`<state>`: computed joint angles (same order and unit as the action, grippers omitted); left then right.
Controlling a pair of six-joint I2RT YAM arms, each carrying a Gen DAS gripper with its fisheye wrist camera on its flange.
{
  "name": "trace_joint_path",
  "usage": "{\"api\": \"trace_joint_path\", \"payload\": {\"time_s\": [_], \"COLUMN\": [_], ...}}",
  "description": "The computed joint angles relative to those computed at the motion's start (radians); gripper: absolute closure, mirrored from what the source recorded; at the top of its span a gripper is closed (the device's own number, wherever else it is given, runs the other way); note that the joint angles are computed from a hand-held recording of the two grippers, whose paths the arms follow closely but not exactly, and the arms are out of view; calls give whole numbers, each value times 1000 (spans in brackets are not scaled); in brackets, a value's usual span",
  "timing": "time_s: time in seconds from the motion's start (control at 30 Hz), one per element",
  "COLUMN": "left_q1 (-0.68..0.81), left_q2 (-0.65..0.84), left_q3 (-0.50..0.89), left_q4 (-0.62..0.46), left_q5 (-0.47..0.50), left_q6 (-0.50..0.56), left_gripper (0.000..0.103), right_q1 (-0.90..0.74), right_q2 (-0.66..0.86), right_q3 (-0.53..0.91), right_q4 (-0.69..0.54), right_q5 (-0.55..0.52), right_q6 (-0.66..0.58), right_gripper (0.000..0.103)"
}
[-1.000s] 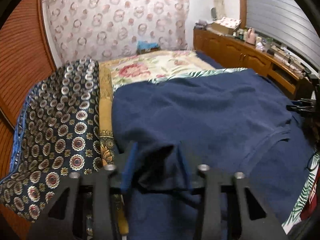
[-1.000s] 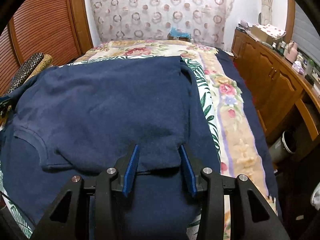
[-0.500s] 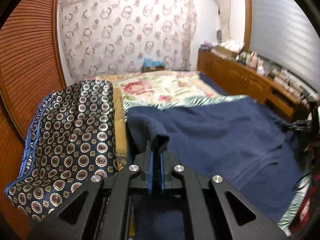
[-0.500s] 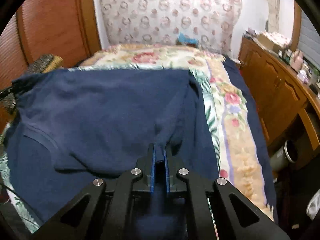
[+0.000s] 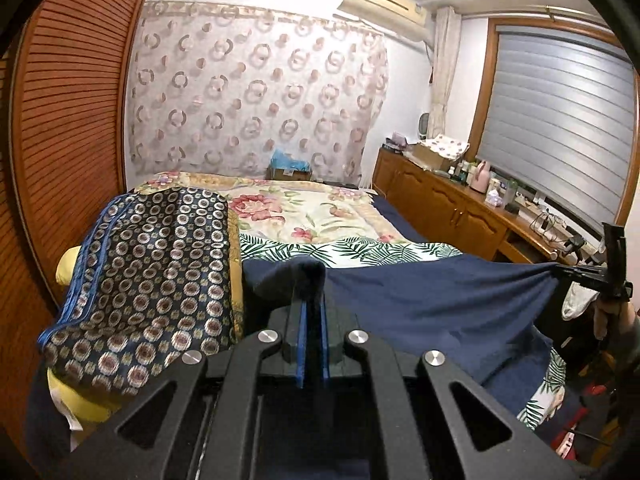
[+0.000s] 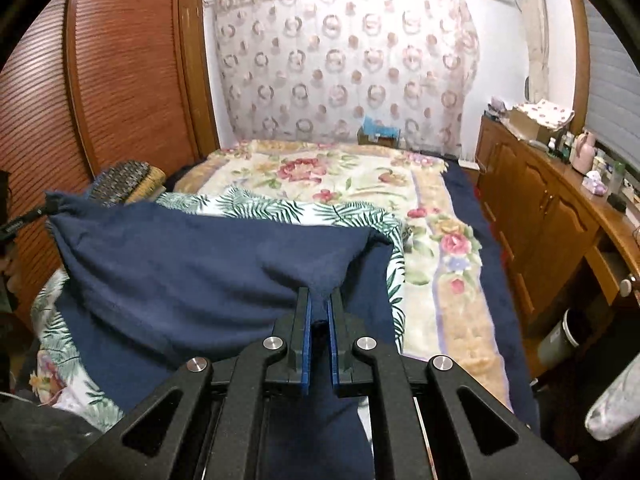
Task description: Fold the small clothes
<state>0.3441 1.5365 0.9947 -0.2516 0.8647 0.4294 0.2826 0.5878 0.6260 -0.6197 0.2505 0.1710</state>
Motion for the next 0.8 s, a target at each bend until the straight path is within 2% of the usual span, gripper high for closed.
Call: {"api": "trace_joint_path", "payload": {"time_s": [0.17, 0.23, 0.43, 0.57, 0.7, 0.8], "left_q1": [77, 98, 136, 151, 149, 147], "left_q2": [1, 32, 98, 99, 108, 121], "left_q3": [-66, -76, -136, -176, -208, -209], "left_q4": [-52, -68, -21, 15, 37, 40], "left_q5": [34, 39, -28, -66, -105, -114], "left_q6": [74, 91, 112, 133, 149, 138], "left_gripper": [97, 97, 97, 97, 97, 96], "right_q1": [166, 162, 67, 26, 33, 149], "right_q2": [-132, -153, -179, -191, -167, -112], "right_q3": [-13, -57, -226, -279, -277, -254], "right_q4": [-164, -183, -119, -80, -42, -19], "right_q5": [140, 127, 32, -5, 18, 120], "right_q6": [86, 103, 119, 118, 120, 207], "right_gripper": [96, 96, 96, 96, 96, 94]}}
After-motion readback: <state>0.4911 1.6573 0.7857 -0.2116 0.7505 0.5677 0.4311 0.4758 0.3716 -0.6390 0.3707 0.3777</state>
